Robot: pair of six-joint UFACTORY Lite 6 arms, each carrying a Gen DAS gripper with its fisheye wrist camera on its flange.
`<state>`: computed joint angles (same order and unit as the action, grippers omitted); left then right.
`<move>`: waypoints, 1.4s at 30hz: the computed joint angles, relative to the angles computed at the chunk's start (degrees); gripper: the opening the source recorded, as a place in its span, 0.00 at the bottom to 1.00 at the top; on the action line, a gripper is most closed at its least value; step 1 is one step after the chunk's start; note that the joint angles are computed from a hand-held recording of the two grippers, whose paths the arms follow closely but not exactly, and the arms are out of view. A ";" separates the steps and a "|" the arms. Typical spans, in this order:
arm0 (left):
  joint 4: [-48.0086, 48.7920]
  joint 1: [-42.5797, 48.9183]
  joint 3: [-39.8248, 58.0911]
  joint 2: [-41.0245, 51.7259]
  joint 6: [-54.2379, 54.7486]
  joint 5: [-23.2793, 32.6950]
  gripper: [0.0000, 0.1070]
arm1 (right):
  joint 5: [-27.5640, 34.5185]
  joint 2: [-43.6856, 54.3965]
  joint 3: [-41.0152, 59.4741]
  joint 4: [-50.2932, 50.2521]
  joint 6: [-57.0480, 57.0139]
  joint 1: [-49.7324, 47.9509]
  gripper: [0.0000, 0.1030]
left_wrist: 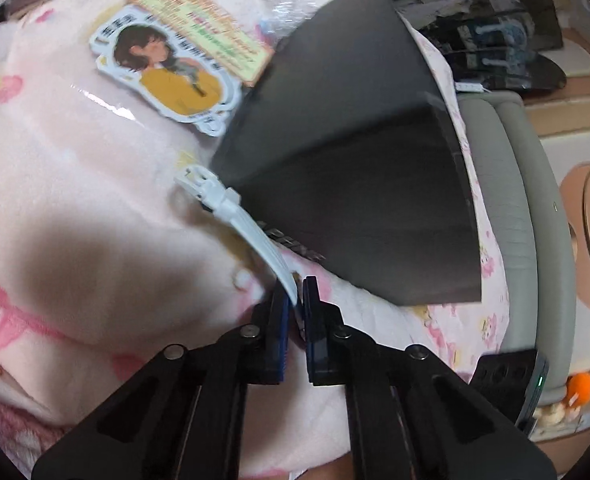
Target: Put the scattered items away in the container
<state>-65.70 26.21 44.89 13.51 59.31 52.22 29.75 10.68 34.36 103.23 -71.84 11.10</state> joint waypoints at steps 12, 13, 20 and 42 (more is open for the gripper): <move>3.27 1.01 -3.17 -2.95 -2.68 0.26 0.30 | 4.09 6.46 1.72 5.46 -7.56 -5.57 0.36; 2.83 0.75 -2.79 -2.60 -2.89 -0.36 0.31 | 5.06 5.87 1.07 6.36 -7.64 -5.84 0.36; -1.00 2.69 -6.97 -5.30 3.72 -0.11 0.14 | 6.10 1.09 -3.51 14.75 -16.47 -5.14 0.29; -5.65 -6.26 -16.48 -22.11 2.16 -4.06 0.04 | 2.89 -2.70 -3.96 9.62 -14.14 -6.20 0.06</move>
<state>-71.35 19.95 28.41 -8.61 61.47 48.15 32.64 7.98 30.40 112.85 -85.98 4.90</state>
